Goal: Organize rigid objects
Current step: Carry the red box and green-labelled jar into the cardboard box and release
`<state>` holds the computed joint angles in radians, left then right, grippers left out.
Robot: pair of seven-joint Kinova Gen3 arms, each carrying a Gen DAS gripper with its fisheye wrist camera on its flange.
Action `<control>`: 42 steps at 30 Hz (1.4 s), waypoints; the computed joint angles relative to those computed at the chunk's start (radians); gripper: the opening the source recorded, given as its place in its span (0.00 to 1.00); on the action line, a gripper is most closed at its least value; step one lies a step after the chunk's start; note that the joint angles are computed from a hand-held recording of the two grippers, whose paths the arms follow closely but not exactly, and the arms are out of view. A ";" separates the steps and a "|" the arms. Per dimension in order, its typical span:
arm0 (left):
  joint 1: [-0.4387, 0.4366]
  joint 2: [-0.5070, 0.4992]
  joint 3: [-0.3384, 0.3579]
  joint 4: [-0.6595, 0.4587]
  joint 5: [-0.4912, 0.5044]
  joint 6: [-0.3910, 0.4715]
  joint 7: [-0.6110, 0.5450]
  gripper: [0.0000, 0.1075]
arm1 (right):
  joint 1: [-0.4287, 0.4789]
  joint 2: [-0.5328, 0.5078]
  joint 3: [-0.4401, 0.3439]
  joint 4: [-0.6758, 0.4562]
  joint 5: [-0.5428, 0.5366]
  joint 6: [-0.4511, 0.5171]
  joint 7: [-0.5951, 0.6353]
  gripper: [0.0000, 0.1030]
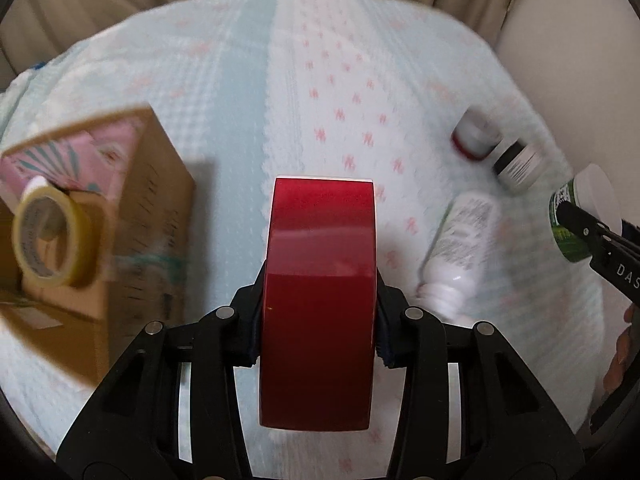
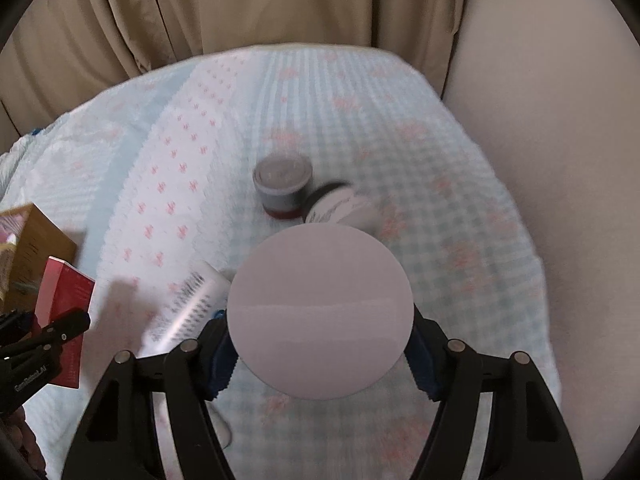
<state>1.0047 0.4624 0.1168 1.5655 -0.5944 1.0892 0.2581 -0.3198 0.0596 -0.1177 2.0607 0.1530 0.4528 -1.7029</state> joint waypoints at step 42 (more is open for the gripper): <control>-0.082 -1.008 -0.065 0.402 0.172 0.404 -0.516 0.36 | -0.721 0.131 -0.289 -0.757 0.333 0.853 -1.099 0.65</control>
<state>0.9225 -0.5452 0.0513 1.9672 -0.4228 1.4928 -0.2583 -1.0405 0.1904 -0.4072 1.3034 0.4856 1.3063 -2.8023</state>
